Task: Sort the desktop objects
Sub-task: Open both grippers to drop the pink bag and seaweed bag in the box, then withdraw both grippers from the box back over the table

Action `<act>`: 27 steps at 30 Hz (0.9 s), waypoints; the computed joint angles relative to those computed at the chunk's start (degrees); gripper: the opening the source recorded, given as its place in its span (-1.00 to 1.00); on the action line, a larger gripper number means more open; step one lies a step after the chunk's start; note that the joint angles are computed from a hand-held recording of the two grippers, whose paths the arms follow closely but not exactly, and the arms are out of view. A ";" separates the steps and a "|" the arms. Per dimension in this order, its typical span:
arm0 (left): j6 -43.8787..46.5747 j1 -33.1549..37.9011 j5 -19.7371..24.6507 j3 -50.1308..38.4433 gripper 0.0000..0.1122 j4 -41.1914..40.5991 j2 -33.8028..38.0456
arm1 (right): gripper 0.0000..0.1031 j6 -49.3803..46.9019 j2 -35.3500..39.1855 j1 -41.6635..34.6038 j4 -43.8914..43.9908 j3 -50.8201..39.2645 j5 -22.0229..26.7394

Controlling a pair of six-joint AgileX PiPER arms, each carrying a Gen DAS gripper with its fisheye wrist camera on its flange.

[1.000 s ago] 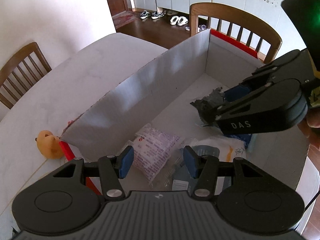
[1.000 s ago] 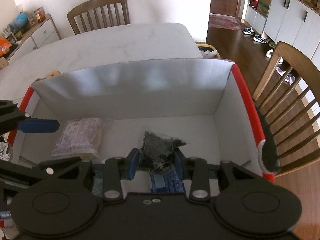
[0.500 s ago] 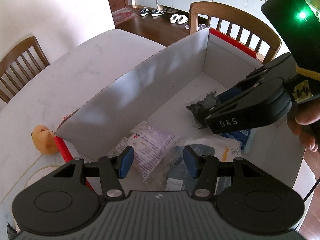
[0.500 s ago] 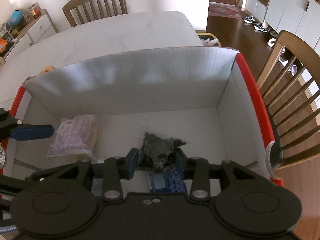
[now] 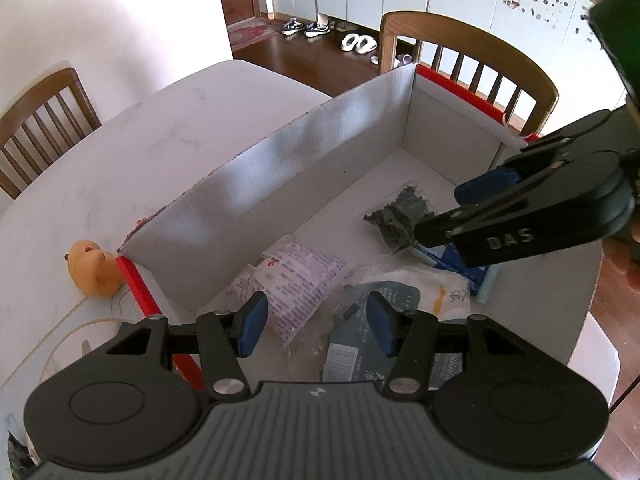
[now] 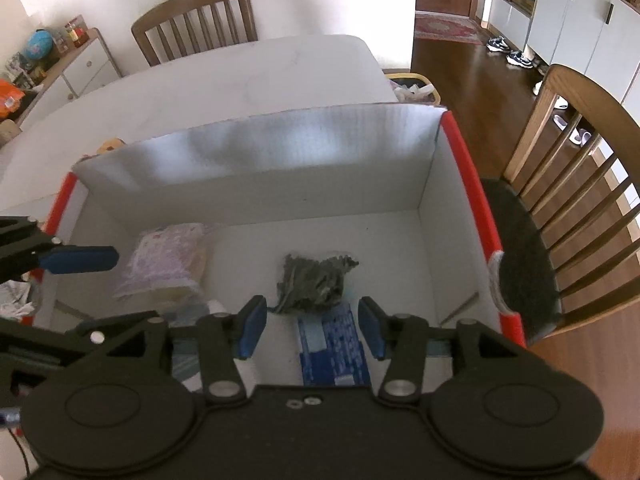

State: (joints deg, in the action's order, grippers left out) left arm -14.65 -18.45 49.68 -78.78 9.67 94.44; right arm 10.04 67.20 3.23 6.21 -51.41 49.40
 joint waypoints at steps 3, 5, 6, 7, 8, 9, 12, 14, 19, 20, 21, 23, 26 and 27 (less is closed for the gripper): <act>-0.31 -0.01 -0.42 0.89 -0.04 -0.23 -1.02 | -0.02 -1.54 -2.84 -1.38 1.62 0.19 1.54; -0.33 -0.04 -0.76 1.48 -0.04 -0.62 -1.89 | -0.02 -2.86 -4.41 -2.41 2.79 0.52 1.98; -0.55 -0.23 -0.90 1.85 -0.04 -0.57 -2.51 | -0.02 -3.87 -5.49 -3.13 3.72 0.42 2.63; -0.57 -0.32 -0.96 2.08 -0.04 -0.62 -2.99 | -0.02 -4.56 -6.57 -3.70 4.36 0.68 3.07; -0.66 -0.48 -0.90 2.18 -0.04 -0.69 -3.46 | -0.02 -5.37 -7.36 -4.39 5.07 0.69 3.52; -0.66 -0.53 -0.99 2.35 -0.04 -0.80 -3.87 | -0.02 -6.26 -8.13 -5.22 5.81 0.71 3.91; -1.34 -1.29 -1.25 2.93 -0.04 -0.48 -5.14 | -0.02 -4.85 -10.08 -4.26 5.04 -0.02 4.36; -1.78 -1.84 -1.62 3.59 -0.04 -0.30 -6.22 | -0.02 -2.47 -11.04 -2.22 2.87 -1.05 4.82; -3.25 -3.43 -2.50 5.46 -0.04 0.30 -9.32 | -0.02 1.67 -14.13 2.45 -1.20 -1.39 5.61; -3.63 -3.81 -2.66 5.80 -0.04 0.61 -9.89 | -0.02 2.07 -14.62 2.92 -1.67 -1.29 5.64; -3.99 -4.11 -2.85 6.20 -0.04 0.82 -10.56 | -0.01 3.55 -15.25 4.00 -2.75 -1.23 5.75; -4.59 -4.64 -3.01 6.86 -0.04 0.78 -11.92 | 0.05 5.71 -16.18 5.61 -3.97 -1.22 5.80; -5.09 -5.08 -3.14 7.95 -0.04 0.70 -13.98 | 0.31 11.21 -18.10 9.45 -8.56 -0.63 5.71; -5.24 -5.26 -3.19 8.33 -0.04 0.76 -14.63 | 0.33 13.24 -18.56 11.08 -10.36 -0.33 5.66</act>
